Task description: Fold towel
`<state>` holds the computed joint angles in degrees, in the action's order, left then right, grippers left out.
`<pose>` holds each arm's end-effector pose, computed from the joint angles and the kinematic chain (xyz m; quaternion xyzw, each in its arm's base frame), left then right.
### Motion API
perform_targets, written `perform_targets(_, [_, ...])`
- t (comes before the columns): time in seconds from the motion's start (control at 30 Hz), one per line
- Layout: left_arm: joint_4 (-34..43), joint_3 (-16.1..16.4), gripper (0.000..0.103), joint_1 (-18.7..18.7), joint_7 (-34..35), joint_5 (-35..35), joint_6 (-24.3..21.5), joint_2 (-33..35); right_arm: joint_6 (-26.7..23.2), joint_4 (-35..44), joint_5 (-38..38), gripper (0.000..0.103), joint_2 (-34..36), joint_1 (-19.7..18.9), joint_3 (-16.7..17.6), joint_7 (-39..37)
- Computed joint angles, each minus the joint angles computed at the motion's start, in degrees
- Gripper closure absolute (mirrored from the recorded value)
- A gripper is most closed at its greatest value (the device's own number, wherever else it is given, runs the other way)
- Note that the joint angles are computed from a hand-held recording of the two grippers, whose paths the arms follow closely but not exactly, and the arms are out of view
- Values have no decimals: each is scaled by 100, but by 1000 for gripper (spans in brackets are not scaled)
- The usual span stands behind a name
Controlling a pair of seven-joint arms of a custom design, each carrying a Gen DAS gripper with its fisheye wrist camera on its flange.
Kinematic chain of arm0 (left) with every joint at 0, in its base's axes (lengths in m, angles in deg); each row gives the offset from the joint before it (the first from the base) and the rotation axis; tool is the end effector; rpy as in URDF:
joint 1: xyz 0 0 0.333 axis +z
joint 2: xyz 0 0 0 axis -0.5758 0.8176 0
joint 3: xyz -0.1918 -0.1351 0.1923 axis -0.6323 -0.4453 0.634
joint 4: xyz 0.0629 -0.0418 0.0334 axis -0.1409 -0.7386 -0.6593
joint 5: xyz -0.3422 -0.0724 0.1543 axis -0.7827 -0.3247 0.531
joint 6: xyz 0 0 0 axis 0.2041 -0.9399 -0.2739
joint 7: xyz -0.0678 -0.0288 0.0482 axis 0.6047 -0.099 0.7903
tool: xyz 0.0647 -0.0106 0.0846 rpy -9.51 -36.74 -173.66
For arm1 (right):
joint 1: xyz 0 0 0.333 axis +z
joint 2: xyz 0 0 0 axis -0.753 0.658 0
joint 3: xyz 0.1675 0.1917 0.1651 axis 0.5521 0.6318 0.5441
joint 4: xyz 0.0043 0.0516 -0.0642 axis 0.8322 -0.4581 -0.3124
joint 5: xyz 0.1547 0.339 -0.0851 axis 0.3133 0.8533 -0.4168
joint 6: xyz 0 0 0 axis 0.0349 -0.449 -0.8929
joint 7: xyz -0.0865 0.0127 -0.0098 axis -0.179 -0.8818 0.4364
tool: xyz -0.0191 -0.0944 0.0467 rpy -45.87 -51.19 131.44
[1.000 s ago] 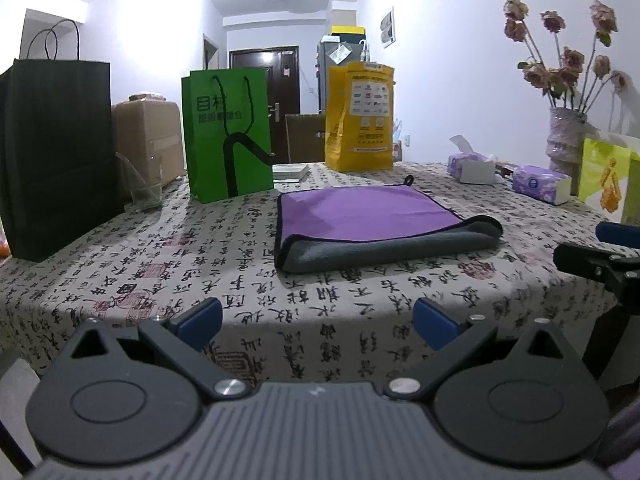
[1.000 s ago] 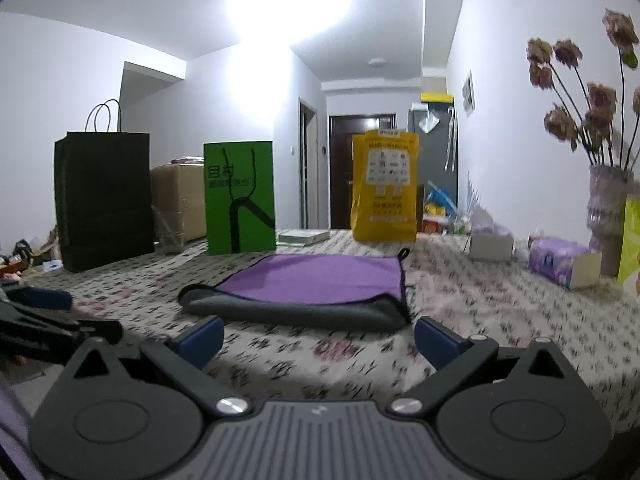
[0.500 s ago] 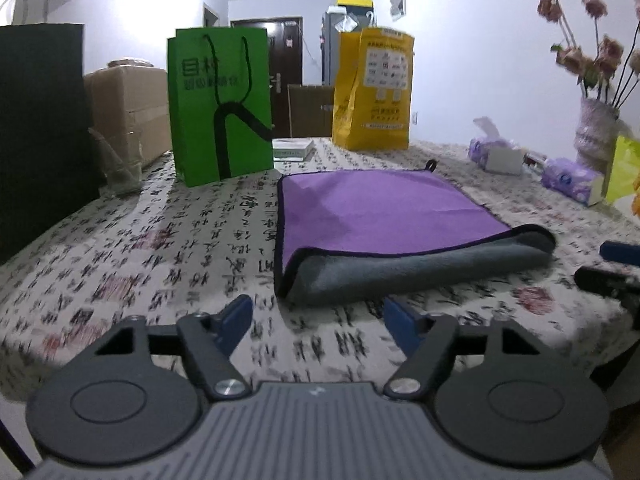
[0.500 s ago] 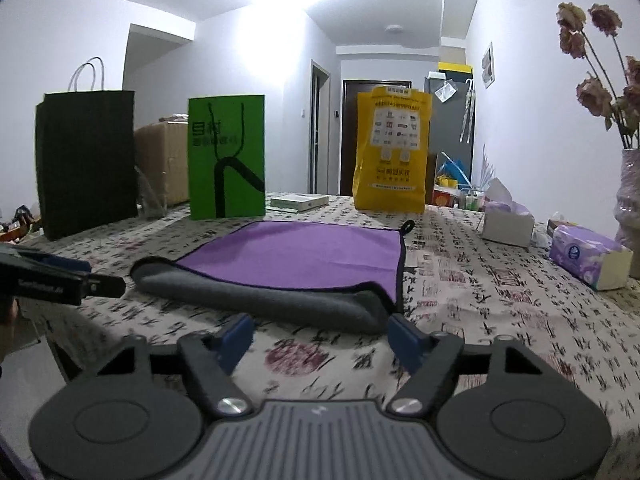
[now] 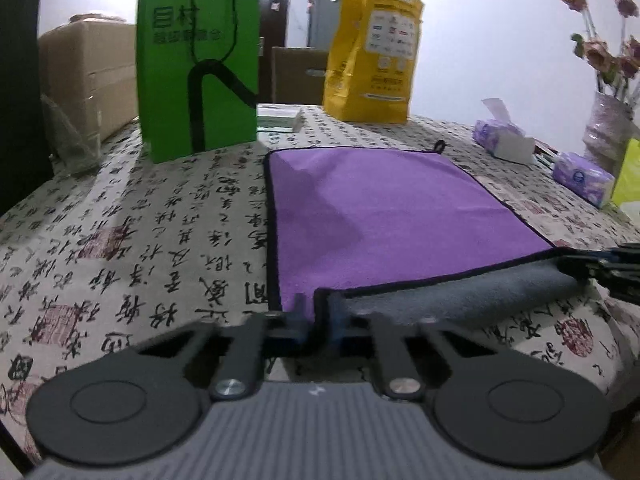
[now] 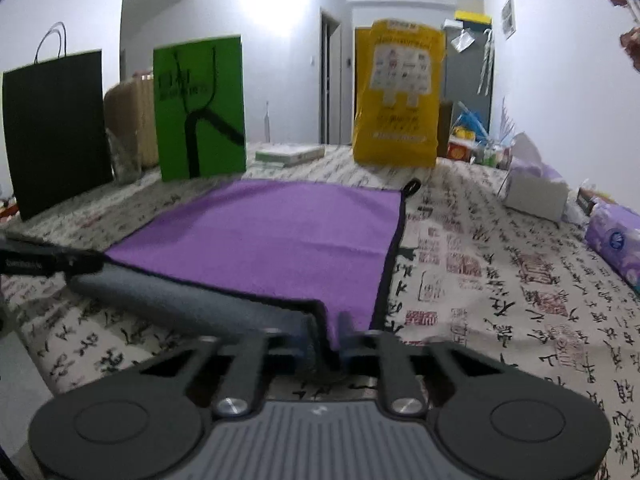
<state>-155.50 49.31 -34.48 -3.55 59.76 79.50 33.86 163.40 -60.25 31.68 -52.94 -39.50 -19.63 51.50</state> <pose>0.4254 -0.1296 0.4149 -0.6881 0.5558 -0.3184 0.3409 0.5608 0.0784 0.4035 -0.7875 0.3741 -0.1977 0.4482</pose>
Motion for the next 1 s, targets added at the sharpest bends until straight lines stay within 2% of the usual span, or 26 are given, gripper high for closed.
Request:
perform_targets(0.07, [40, -17, 97, -4, 0, 42, -62, -5, -51, 66, -168, 98, 57, -6, -6, 124])
perform_targets(0.27, [456, -15, 97, 14, 794, -414, -266, 330, -42, 476, -322, 98, 316, -32, 47, 176])
perform_targets(0.4, [927, 11, 97, 89, 799, -156, -337, 687, -59, 969, -350, 98, 670, -81, 120, 16])
perform_targets(0.47, [1195, 54, 97, 106, 605, 132, -378, 894, -76, 1311, -514, 98, 923, -114, 165, 167])
perform_targets(0.67, [2065, 281, 97, 131, 741, 154, -332, 1629, -80, 2478, -1317, 98, 1767, -209, 374, 971])
perform_targets(0.8, [2703, 451, 97, 171, 1752, -769, -149, 2171, -246, 3474, -2274, 98, 2491, -207, 415, 2098])
perform_targets(0.87, [3026, 523, 97, 181, 2306, -1309, -100, 2440, -579, 4077, -2675, 98, 2883, -257, 418, 2808])
perform_targets(0.93, [3351, 620, 97, 177, 2605, -1572, 36, 2718, -712, 4740, -3031, 98, 3313, -256, 425, 3356])
perform_targets(1.0, [3718, 668, 97, 201, 3146, -2163, 99, 3083, -866, 5566, -3428, 98, 3843, -221, 402, 3933])
